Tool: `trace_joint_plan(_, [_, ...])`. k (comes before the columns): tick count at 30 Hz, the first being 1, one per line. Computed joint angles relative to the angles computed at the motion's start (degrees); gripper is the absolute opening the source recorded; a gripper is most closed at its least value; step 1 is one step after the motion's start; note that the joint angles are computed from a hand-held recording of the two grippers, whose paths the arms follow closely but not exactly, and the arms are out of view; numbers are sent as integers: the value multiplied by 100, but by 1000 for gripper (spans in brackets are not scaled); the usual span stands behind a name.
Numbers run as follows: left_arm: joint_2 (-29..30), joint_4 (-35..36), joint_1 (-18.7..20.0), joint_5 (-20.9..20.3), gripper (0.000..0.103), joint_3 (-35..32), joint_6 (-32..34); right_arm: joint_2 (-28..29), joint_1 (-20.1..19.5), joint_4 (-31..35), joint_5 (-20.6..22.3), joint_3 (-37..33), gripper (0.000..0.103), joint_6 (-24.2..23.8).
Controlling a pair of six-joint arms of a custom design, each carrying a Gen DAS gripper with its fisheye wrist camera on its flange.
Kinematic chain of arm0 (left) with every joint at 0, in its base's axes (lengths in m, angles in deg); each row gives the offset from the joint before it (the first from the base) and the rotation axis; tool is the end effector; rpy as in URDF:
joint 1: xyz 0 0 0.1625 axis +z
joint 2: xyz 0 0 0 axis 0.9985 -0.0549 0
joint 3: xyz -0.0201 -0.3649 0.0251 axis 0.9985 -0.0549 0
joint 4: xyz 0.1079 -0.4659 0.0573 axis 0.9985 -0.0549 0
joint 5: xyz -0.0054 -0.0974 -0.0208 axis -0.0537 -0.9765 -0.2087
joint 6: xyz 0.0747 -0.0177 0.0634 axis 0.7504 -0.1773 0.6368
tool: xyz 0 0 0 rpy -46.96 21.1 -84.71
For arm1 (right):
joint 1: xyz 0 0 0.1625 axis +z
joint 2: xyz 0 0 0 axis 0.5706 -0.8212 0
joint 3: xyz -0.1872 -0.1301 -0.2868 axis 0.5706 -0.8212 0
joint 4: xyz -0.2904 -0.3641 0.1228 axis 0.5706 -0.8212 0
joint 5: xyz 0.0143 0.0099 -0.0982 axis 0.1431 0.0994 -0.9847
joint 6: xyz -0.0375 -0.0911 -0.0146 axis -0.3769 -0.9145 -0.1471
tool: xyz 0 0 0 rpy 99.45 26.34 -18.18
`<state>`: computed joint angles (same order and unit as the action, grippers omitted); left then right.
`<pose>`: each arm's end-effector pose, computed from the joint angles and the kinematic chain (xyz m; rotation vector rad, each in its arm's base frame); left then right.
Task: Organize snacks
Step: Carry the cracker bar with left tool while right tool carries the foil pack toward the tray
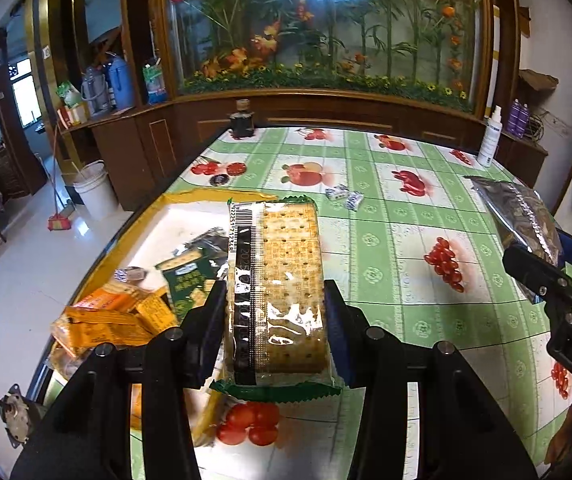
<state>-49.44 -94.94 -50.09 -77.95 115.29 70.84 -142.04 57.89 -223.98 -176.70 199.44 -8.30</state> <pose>-0.3310 -0.5124 0.0324 0.7578 2.2183 -0.8838 0.1063 -0.4556 0.2759 0.4328 -2.0608 1.1152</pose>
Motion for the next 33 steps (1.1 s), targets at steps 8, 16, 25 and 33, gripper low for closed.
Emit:
trace_joint_plan(8, [-173, -233, 86, 276, 45, 164, 52, 284, 177, -110, 145, -92, 60, 53])
trace_joint_plan(16, [-336, -419, 245, 474, 45, 271, 91, 741, 404, -56, 256, -325, 60, 73])
trace_joint_plan(25, [-475, -472, 464, 555, 45, 325, 62, 1262, 552, 82, 336, -655, 60, 79])
trace_joint_plan(33, [-609, -342, 689, 555, 45, 374, -116, 1627, 570, 311, 505, -915, 60, 162])
